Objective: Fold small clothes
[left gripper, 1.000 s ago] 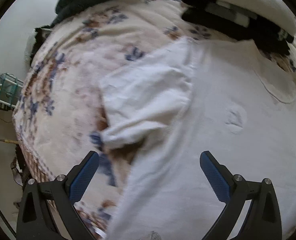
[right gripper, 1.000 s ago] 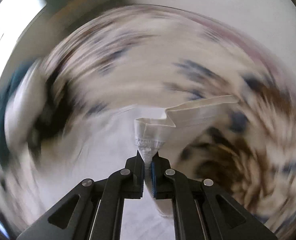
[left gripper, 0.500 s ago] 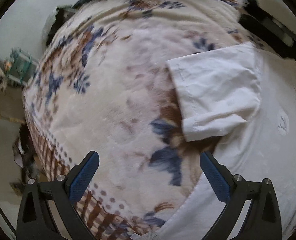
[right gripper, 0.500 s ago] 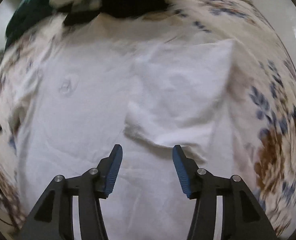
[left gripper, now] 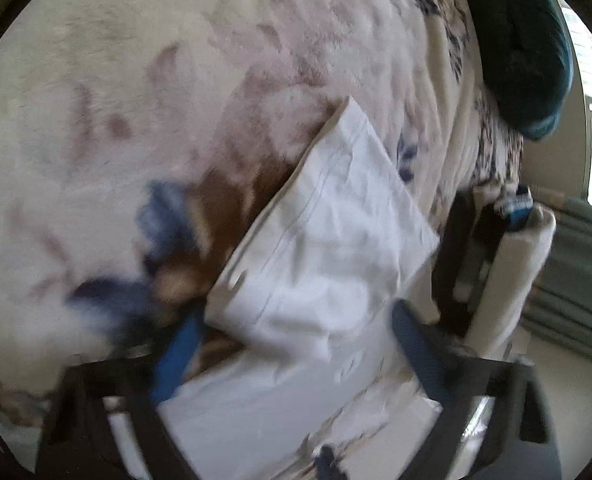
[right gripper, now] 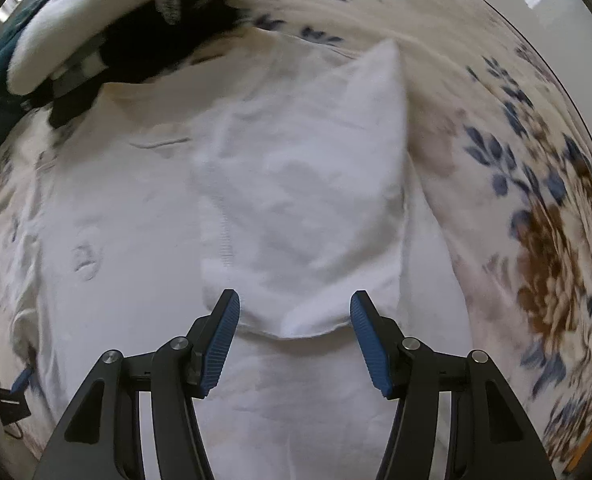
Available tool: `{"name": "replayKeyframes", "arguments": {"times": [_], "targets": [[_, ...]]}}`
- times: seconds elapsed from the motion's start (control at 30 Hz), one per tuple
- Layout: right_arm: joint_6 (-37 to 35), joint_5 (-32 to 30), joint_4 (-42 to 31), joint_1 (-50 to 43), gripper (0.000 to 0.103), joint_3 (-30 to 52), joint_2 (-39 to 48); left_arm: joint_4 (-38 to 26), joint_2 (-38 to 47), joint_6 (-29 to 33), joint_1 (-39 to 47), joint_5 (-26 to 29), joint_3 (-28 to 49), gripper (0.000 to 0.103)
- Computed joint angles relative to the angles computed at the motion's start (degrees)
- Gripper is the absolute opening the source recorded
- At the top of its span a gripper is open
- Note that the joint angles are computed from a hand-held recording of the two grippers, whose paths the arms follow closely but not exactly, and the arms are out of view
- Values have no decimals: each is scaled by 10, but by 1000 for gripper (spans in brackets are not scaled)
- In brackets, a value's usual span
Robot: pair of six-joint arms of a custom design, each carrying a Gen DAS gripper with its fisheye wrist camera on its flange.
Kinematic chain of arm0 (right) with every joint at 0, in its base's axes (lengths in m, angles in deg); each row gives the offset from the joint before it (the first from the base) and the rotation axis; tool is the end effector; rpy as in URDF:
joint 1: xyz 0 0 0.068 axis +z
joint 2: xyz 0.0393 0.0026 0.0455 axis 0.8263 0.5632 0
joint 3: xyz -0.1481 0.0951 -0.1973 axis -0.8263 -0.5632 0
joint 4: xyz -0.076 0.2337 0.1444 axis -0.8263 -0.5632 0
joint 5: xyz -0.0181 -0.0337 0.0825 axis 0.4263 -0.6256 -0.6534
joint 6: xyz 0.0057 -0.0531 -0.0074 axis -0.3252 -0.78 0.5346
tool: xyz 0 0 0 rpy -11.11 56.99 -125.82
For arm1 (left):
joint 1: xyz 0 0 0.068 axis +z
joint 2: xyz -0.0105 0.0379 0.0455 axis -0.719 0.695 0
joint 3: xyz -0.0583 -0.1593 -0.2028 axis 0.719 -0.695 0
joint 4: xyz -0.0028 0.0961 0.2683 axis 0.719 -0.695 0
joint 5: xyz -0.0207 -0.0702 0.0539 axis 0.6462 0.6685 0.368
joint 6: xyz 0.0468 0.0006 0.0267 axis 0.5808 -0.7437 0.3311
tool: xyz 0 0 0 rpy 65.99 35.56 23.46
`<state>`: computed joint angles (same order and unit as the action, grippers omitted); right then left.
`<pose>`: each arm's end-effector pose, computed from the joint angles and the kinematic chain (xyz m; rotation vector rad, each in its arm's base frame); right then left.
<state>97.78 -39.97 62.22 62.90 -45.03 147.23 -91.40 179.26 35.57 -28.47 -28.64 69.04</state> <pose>0.2651 0.0302 0.0678 1.1205 2.7384 0.0005 0.3893 0.0985 0.0615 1.0627 -2.7014 1.0685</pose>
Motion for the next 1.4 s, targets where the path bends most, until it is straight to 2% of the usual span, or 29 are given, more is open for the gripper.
{"name": "replayKeyframes", "arguments": {"times": [0.03,0.07,0.13,0.2,0.33,0.4,0.43,0.5,0.6,0.63,0.67,0.73,0.77,0.87,0.93,1.07,1.13,1.27,1.37,1.4], "targets": [[5,1,1,0,60,-2,2,7,8,-7,-9,-10,10,16],[9,2,2,0,60,-3,3,12,14,-11,-17,-21,19,1],[15,9,-2,2,60,-7,-2,40,-10,-9,-36,-59,10,4],[19,18,-12,3,60,-19,-19,77,-55,40,-69,-110,-13,4],[38,25,-35,-3,60,-57,-75,150,-167,194,-167,-202,-84,4],[53,27,-52,-5,60,-77,-104,172,-206,265,-236,-222,-122,4],[57,25,-59,-8,60,-84,-117,170,-214,294,-268,-224,-136,8],[67,22,-72,-11,60,-100,-138,121,-207,353,-334,-241,-137,9],[81,12,-95,-16,60,-120,-174,100,-234,393,-376,-248,-176,10],[86,10,-102,-16,60,-123,-185,103,-252,398,-373,-244,-194,14],[86,8,-107,-19,60,-126,-196,105,-266,402,-367,-244,-207,22],[82,1,-120,-25,60,-128,-221,92,-278,416,-344,-254,-211,90],[77,-3,-124,-27,60,-125,-228,89,-286,413,-332,-260,-212,97],[66,-22,-114,-26,60,-103,-222,107,-282,390,-301,-287,-202,98],[51,-52,-83,-30,60,-85,-197,104,-224,384,-289,-319,-148,98],[35,-103,0,-38,60,-35,-108,119,-129,353,-297,-326,-50,98],[35,-117,25,-50,60,-11,-65,128,-81,368,-321,-341,6,98],[32,-111,29,-69,60,41,7,174,14,409,-374,-477,91,98],[27,-101,8,-83,60,61,19,120,109,394,-354,-523,214,98],[22,-98,-1,-87,60,66,19,72,141,371,-337,-516,276,98]]}}
